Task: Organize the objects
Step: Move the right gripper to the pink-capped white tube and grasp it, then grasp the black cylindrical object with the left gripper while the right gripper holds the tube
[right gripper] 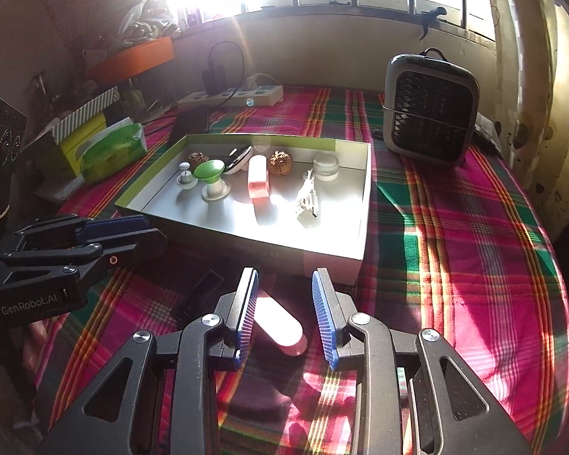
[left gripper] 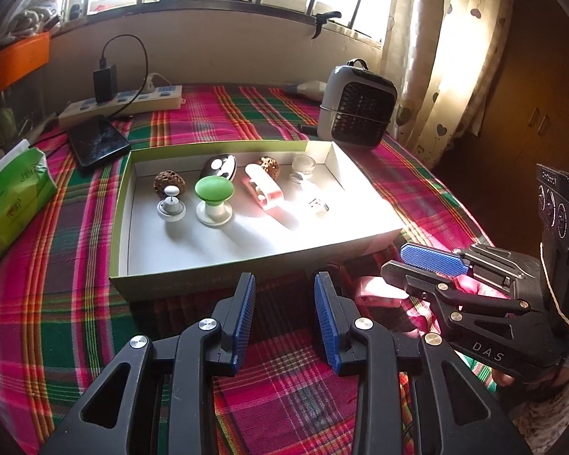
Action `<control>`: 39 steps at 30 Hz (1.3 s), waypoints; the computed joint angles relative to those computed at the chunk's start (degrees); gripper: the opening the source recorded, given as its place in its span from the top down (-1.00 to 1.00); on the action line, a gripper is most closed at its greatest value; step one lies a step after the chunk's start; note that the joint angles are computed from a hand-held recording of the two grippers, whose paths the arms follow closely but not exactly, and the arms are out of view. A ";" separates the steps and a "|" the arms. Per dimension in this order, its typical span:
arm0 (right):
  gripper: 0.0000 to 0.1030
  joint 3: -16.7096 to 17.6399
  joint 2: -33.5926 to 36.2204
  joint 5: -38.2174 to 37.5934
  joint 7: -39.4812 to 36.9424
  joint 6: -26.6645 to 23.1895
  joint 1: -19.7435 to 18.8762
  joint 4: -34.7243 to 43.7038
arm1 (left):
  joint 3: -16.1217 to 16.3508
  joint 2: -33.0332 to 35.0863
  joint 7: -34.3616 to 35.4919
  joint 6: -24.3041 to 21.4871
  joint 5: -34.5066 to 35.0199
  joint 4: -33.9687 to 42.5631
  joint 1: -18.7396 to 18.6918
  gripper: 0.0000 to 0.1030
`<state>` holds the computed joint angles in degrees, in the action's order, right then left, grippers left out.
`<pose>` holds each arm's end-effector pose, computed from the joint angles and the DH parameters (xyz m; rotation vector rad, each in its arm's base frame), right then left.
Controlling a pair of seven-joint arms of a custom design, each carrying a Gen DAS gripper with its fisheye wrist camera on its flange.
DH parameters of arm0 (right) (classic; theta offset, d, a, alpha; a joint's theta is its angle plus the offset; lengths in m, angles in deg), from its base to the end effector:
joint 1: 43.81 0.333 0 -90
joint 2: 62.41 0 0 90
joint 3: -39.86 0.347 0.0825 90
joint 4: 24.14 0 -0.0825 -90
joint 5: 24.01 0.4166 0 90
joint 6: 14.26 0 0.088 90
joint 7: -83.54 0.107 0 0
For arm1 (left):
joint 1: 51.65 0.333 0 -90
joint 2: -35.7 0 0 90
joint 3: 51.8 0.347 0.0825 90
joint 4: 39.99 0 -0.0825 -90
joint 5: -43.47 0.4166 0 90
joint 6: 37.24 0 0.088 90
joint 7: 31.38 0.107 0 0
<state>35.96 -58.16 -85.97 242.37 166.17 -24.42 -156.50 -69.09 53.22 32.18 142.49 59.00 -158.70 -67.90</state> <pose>0.5162 0.2247 0.3780 -1.8644 1.5952 -0.5446 0.5493 -0.3760 0.3866 -1.5648 2.2246 -1.0639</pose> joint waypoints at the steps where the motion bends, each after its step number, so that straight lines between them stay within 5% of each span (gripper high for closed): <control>1: 0.37 0.40 0.03 1.53 -1.57 0.05 -0.25 -0.41 | -0.32 0.02 0.15 -0.11 -0.10 -0.09 0.25 0.41; 4: 0.20 0.73 0.21 5.25 -5.75 0.70 -0.12 -1.43 | -0.47 -0.03 -0.04 -0.25 -0.37 -0.46 0.34 0.41; 13: 0.19 -0.05 1.14 16.42 -17.92 -0.48 2.68 -2.25 | -1.42 -0.12 0.60 -0.27 -1.01 -0.82 0.86 0.41; 22: 0.19 -2.36 1.51 9.15 -11.30 -4.11 4.85 -1.19 | -2.20 0.45 1.30 -1.10 -1.61 -0.33 1.04 0.41; 27: 0.47 -1.08 1.08 6.77 -8.34 -4.32 2.91 -1.41 | -6.01 1.41 4.43 -1.40 -3.64 0.14 3.98 0.40; 39: 0.63 1.26 -0.28 2.03 -2.22 -5.32 -0.25 -2.23 | -6.81 2.50 7.90 -3.60 -5.70 1.49 3.38 0.31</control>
